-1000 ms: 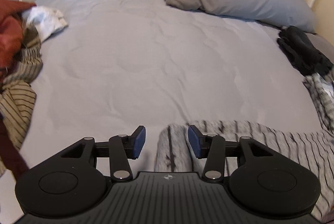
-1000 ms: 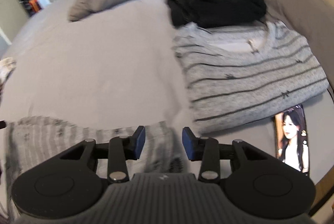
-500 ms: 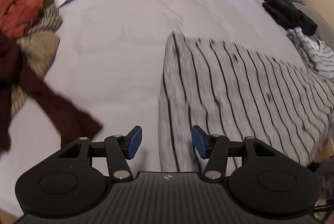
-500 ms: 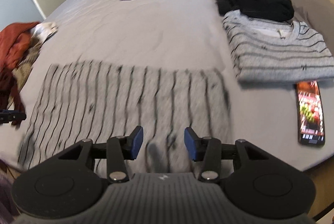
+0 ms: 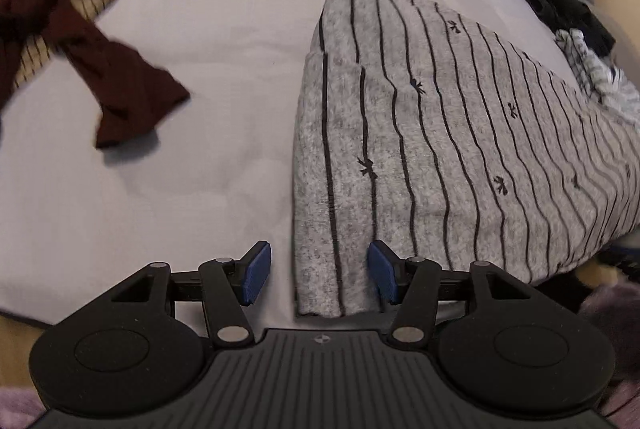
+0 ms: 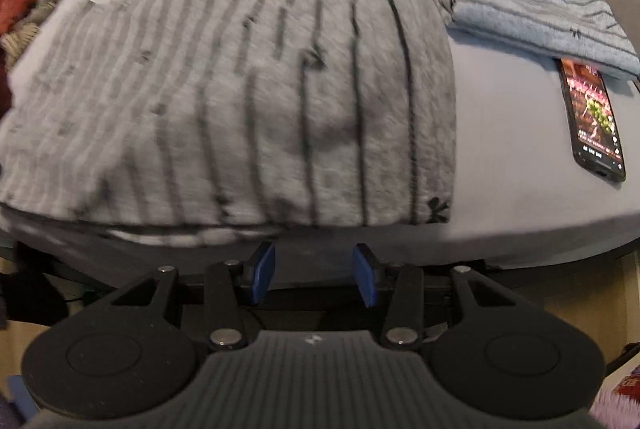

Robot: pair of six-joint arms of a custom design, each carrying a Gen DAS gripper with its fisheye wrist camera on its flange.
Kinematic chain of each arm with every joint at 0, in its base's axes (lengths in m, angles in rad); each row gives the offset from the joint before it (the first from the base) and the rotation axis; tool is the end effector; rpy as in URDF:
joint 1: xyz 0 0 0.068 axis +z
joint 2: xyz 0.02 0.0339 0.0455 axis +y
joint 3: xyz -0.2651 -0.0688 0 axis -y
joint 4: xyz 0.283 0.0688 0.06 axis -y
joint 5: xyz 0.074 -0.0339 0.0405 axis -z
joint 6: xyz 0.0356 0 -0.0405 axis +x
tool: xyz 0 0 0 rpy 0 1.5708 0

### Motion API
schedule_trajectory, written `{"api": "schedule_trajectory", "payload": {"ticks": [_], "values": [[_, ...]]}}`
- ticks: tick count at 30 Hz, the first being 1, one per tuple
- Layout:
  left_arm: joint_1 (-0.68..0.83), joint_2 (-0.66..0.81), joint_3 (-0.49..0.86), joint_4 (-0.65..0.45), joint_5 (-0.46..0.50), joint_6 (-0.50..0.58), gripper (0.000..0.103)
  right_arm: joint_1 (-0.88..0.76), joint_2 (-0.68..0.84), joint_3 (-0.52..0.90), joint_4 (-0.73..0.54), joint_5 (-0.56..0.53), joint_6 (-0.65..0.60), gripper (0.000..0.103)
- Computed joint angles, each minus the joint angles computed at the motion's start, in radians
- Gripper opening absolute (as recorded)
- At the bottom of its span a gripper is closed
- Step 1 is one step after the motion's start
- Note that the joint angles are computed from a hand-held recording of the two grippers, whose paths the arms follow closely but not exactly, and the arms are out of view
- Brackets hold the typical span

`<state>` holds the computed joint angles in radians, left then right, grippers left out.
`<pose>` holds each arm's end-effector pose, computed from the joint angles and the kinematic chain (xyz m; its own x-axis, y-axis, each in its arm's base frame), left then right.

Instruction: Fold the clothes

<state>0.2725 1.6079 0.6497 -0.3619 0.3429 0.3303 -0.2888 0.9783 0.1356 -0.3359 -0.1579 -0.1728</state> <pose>0.2616 0.0607 0.0772 -0.9387 0.0548 -0.3403 0.1388 0.9638 -0.2276 0.1423 -0.0364 0.0612 -0.9111 0.0935 -0.4015 0.0680 0.9947 0.0774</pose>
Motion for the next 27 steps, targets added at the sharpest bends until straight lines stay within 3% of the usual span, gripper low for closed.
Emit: {"api": "schedule_trajectory", "payload": {"ticks": [1, 3, 5, 9, 12, 14, 15, 18, 20, 27], "values": [[-0.002, 0.018, 0.01, -0.005, 0.009, 0.0, 0.043, -0.009, 0.052, -0.001, 0.056, 0.0, -0.009, 0.046], [-0.026, 0.018, 0.004, 0.013, -0.015, 0.012, 0.039, -0.019, 0.067, -0.014, 0.123, -0.004, -0.027, 0.042], [-0.044, 0.009, -0.004, 0.028, -0.042, 0.032, 0.03, -0.024, 0.039, -0.025, 0.149, 0.013, -0.036, 0.017], [-0.045, 0.001, -0.003, 0.029, -0.072, 0.033, 0.028, -0.134, 0.115, 0.021, 0.14, 0.07, -0.02, 0.018], [-0.036, -0.045, -0.014, 0.029, -0.078, 0.019, 0.028, -0.283, 0.06, 0.041, 0.077, 0.002, -0.036, 0.023], [-0.032, -0.1, -0.033, 0.048, -0.084, 0.006, 0.029, -0.358, -0.012, 0.052, 0.012, -0.066, -0.051, 0.04], [-0.033, -0.129, -0.042, 0.061, -0.089, 0.004, 0.029, -0.383, -0.047, 0.057, -0.013, -0.096, -0.05, 0.043], [-0.041, -0.197, -0.064, 0.098, -0.076, 0.0, 0.042, -0.402, -0.141, 0.06, -0.044, -0.173, -0.023, 0.046], [-0.06, -0.217, -0.067, 0.113, -0.061, -0.019, 0.044, -0.394, -0.19, 0.064, -0.042, -0.209, 0.0, 0.053], [-0.134, -0.156, -0.039, 0.17, -0.07, -0.073, 0.044, -0.284, -0.045, 0.141, 0.091, -0.243, 0.134, 0.063]]}}
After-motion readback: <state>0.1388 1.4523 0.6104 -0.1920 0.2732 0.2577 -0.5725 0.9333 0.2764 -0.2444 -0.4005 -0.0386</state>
